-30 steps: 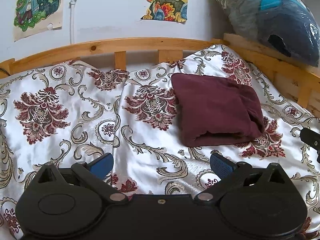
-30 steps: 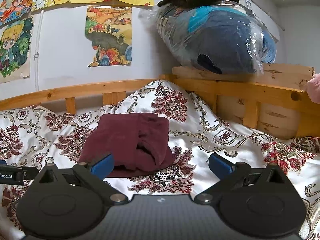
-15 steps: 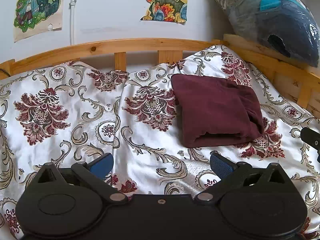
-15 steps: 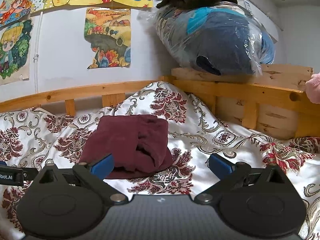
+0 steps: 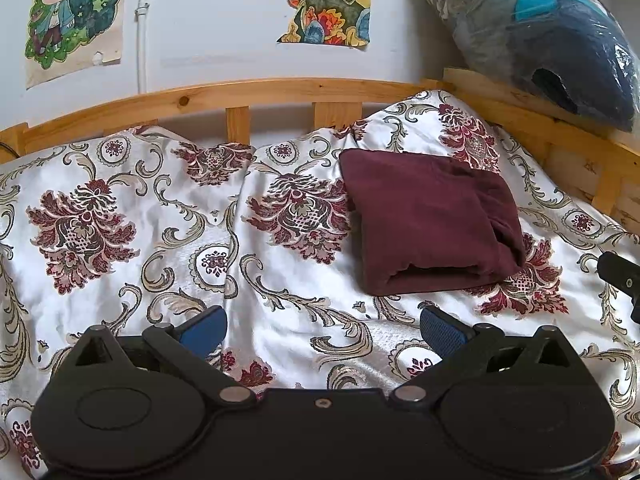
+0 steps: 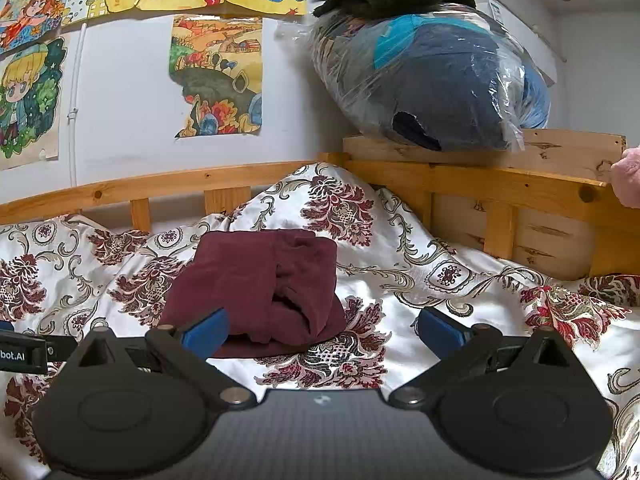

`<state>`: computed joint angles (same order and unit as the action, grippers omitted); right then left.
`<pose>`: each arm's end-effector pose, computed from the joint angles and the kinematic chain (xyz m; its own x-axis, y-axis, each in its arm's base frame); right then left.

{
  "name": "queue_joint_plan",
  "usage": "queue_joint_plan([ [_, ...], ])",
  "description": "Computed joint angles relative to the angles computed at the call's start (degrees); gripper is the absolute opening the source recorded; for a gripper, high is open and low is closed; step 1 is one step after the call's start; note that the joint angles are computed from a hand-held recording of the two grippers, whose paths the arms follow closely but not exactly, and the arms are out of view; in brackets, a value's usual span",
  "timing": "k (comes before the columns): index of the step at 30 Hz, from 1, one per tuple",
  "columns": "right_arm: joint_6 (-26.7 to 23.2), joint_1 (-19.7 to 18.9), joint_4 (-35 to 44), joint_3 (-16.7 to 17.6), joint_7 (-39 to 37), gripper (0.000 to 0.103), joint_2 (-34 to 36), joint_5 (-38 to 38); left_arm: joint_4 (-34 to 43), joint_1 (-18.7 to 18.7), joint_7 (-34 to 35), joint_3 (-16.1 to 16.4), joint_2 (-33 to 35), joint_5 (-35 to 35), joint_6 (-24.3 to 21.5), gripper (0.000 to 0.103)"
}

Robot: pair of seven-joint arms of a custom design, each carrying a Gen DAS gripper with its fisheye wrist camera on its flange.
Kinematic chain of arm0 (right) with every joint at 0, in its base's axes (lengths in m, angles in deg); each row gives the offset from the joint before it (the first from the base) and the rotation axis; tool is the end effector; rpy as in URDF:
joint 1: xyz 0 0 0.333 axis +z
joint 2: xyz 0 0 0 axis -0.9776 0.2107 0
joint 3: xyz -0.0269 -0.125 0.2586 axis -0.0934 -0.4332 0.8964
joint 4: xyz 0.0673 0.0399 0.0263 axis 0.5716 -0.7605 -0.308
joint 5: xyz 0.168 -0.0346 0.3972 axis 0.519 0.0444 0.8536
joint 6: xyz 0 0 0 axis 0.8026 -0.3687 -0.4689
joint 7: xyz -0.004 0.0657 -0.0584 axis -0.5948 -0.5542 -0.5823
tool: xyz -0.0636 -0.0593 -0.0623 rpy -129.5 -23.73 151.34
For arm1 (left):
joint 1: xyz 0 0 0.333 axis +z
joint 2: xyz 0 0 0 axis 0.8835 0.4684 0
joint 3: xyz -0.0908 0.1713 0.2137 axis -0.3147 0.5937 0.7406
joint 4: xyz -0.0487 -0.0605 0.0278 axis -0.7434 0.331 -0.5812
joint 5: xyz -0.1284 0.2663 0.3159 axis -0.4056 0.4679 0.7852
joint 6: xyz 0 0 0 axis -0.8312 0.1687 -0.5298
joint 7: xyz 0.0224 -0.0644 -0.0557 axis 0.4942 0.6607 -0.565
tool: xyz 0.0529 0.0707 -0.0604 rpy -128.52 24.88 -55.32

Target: Fold small clothes

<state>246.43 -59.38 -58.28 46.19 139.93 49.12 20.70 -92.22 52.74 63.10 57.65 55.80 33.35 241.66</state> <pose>0.6568 0.1381 0.4209 -0.0834 -0.9939 -0.0723 -0.2205 0.0891 -0.9713 0.6734 -0.1860 0.4848 -0.0887 -0.9960 -0.0121 -0.5153 0.0563 -0.8552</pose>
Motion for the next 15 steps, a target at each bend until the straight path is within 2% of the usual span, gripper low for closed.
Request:
queue_joint_plan([
  [15, -0.1, 0.2, 0.1, -0.1, -0.3, 0.103, 0.0, 0.4, -0.3, 0.0, 0.5, -0.1, -0.1, -0.1, 0.0, 0.102],
])
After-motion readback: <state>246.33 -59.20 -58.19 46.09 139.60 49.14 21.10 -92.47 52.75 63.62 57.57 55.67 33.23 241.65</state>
